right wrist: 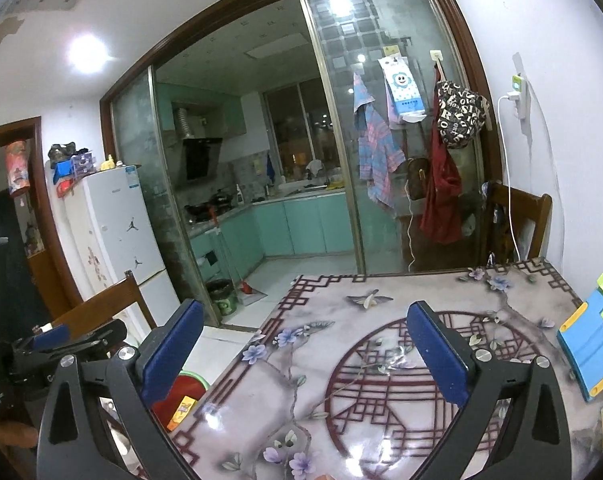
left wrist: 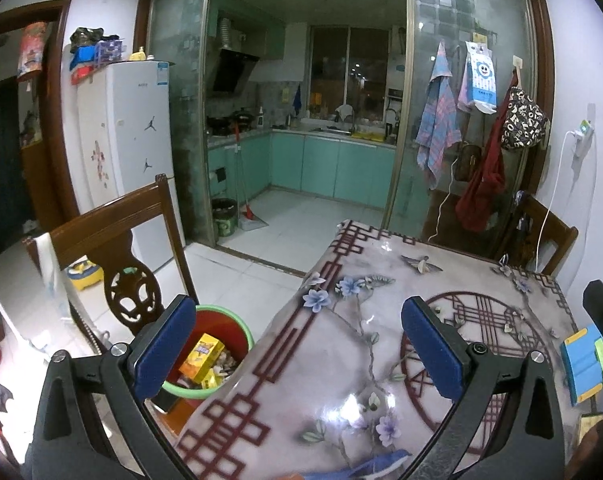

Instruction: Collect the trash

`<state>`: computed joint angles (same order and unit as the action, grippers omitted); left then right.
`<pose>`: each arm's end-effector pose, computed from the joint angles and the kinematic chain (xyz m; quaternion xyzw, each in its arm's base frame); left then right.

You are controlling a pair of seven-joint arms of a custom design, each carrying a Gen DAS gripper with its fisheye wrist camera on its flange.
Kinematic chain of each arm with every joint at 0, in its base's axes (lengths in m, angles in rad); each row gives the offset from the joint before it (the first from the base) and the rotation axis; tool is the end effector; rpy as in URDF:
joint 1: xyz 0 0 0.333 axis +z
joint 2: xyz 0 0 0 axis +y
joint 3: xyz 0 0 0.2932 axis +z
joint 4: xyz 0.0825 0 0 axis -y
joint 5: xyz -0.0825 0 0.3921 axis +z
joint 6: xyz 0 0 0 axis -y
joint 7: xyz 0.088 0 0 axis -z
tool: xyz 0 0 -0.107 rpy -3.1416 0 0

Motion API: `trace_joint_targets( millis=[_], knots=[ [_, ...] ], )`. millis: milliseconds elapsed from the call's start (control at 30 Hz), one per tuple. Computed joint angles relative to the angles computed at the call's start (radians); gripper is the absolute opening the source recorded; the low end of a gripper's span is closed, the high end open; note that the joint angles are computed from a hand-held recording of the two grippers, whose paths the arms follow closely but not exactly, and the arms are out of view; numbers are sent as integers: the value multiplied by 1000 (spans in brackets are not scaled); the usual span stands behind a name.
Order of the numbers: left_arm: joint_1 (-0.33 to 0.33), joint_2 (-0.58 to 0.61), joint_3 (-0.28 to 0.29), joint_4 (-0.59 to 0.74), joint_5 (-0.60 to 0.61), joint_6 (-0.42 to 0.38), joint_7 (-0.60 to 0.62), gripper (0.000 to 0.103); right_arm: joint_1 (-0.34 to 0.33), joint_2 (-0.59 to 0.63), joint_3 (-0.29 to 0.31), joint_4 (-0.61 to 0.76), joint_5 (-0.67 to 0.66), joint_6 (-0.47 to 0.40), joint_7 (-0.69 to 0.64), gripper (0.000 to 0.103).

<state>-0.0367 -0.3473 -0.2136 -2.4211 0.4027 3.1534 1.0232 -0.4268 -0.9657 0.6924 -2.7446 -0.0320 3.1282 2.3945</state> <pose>0.4694 -0.1649 0.5342 -0.5643 0.6485 -0.4064 0.3095 0.3632 0.1400 0.5464 -0.4486 0.6663 -0.4136 0.4287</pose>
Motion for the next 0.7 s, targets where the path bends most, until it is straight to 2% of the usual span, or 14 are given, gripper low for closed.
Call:
trace_joint_targets(
  millis=[533, 700],
  knots=[
    [19, -7, -25, 10, 27, -31, -32, 103, 14, 31, -19, -12, -1, -6, -12, 102],
    [-11, 2, -6, 18, 20, -45, -22, 103, 8, 29, -26, -19, -6, -7, -12, 102]
  ],
)
